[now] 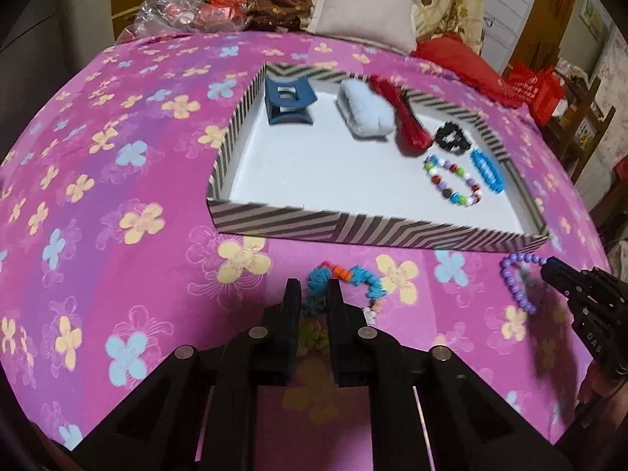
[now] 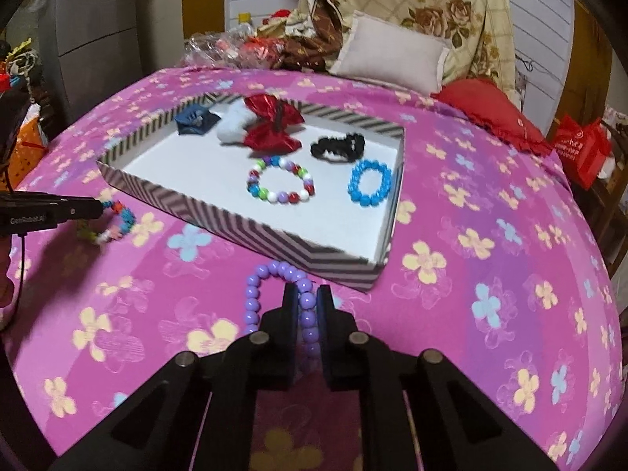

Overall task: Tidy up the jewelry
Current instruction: 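Grasp the green-and-teal flower bracelet with the left gripper while the right grasps the purple bead bracelet, then carry both bracelets with both grippers into the striped box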

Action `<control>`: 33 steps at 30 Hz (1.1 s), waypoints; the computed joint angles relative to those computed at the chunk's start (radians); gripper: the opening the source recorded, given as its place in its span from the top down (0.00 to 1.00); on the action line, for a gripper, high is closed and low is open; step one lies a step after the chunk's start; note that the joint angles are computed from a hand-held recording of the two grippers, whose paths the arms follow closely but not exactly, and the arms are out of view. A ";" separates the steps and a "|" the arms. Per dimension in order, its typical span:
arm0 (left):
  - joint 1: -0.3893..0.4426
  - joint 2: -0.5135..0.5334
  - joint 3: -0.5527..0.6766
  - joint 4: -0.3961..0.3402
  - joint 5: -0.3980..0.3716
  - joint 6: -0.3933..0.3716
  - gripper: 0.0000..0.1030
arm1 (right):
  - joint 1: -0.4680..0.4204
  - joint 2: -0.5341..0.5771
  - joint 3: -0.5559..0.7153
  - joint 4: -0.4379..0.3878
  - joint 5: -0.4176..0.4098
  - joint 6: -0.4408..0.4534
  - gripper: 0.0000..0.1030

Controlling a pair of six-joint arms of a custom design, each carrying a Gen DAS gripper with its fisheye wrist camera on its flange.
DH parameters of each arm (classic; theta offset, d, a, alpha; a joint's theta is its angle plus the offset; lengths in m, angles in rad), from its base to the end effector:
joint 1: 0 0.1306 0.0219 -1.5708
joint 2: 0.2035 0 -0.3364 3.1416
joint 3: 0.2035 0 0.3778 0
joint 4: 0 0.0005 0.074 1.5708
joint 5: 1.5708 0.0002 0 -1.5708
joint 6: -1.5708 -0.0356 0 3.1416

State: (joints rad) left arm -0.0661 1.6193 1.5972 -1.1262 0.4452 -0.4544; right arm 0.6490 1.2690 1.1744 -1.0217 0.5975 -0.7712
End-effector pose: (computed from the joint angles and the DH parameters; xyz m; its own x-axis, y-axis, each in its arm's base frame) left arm 0.5246 -0.0506 0.3511 -0.7142 0.4443 -0.5408 0.6113 0.7722 -0.1730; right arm 0.3392 0.2316 0.3367 -0.7244 0.1737 -0.6671 0.2817 0.9578 -0.0565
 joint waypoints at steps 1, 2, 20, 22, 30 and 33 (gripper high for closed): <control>0.003 -0.006 0.002 -0.005 0.010 -0.001 0.90 | 0.004 -0.004 0.005 0.000 0.004 0.003 0.91; 0.005 -0.010 0.003 -0.007 0.015 -0.002 0.90 | 0.008 -0.008 0.011 -0.002 0.008 0.006 0.91; 0.011 -0.085 0.030 -0.021 0.041 -0.011 0.90 | 0.066 0.032 0.157 -0.040 0.088 0.108 0.91; 0.008 -0.083 0.045 -0.021 0.039 -0.005 0.90 | 0.064 0.038 0.169 -0.037 0.087 0.121 0.91; -0.008 -0.066 0.116 -0.030 0.049 0.010 0.90 | 0.052 0.068 0.222 -0.019 0.079 0.183 0.91; -0.015 -0.046 0.163 -0.040 0.056 0.023 0.90 | 0.043 0.086 0.254 -0.010 0.078 0.216 0.91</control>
State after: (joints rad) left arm -0.0814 1.5729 1.7600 -1.1658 0.5015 -0.4318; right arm 0.6919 1.3552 1.4281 -1.0320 0.6750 -0.5548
